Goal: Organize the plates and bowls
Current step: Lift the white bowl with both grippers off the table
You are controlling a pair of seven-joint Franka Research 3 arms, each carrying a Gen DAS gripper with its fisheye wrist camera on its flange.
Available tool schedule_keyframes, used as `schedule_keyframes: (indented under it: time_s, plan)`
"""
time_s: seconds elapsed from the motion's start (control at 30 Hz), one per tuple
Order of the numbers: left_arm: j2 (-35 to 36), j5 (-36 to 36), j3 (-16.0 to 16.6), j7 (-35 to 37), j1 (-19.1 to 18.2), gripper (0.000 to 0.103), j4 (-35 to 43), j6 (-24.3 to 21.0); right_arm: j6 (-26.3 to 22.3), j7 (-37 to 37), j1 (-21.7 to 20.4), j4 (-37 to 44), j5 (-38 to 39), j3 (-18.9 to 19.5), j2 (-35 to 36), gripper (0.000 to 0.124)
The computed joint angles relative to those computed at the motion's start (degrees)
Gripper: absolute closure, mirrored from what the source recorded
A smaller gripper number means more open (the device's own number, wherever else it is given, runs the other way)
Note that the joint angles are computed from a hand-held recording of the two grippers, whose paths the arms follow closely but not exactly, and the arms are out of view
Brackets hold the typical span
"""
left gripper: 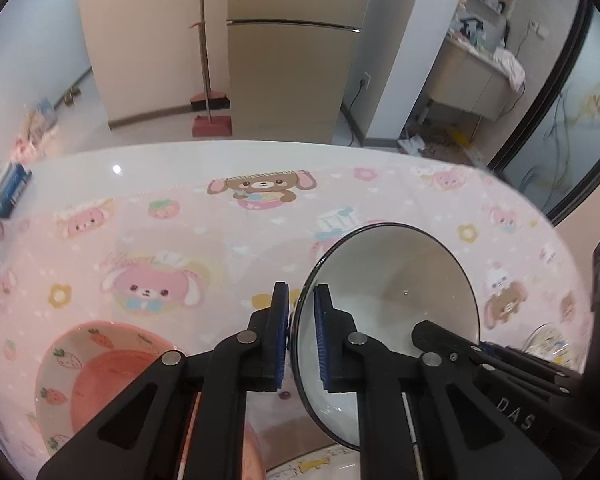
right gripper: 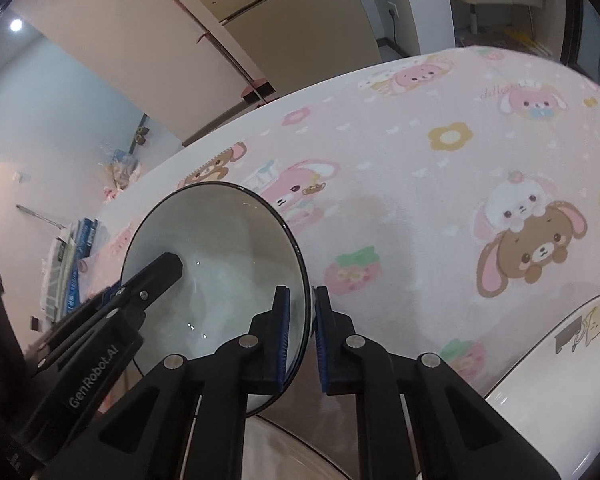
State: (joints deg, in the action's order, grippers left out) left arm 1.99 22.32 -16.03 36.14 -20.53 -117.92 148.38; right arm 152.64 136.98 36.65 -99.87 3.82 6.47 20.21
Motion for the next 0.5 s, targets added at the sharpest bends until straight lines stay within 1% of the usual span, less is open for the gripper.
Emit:
schedule_keyframes:
  time_s: [0.07,0.13,0.23,0.33,0.5]
  plan:
    - [-0.6,-1.7,0.0,0.8,0.2,0.092,-0.8,1.4,0.2,1.8,1.0,-0.1,-2.1,-1.0,-0.7,0.111]
    - [-1.4,-1.3,0.0,-0.1,0.2,0.092,-1.0,1.6,-1.1,3.9,2.4,0.7,-5.7,-2.2,-1.2,0.111]
    - [-2.9,2.9,-0.4,-3.5,-0.1,0.092,-0.7,-0.2,-0.7,4.6,2.3,0.9,-7.0,-1.7,-1.8,0.111]
    - [-4.6,4.1,-0.8,-5.0,-0.2,0.092,-0.6,-2.1,0.1,5.0,2.2,0.2,-8.0,-1.3,-3.2,0.111]
    - [-7.6,7.4,-1.7,-7.7,-0.1,0.092,-0.8,-3.9,2.2,6.8,2.3,-1.4,-10.3,-1.1,-5.9,0.111]
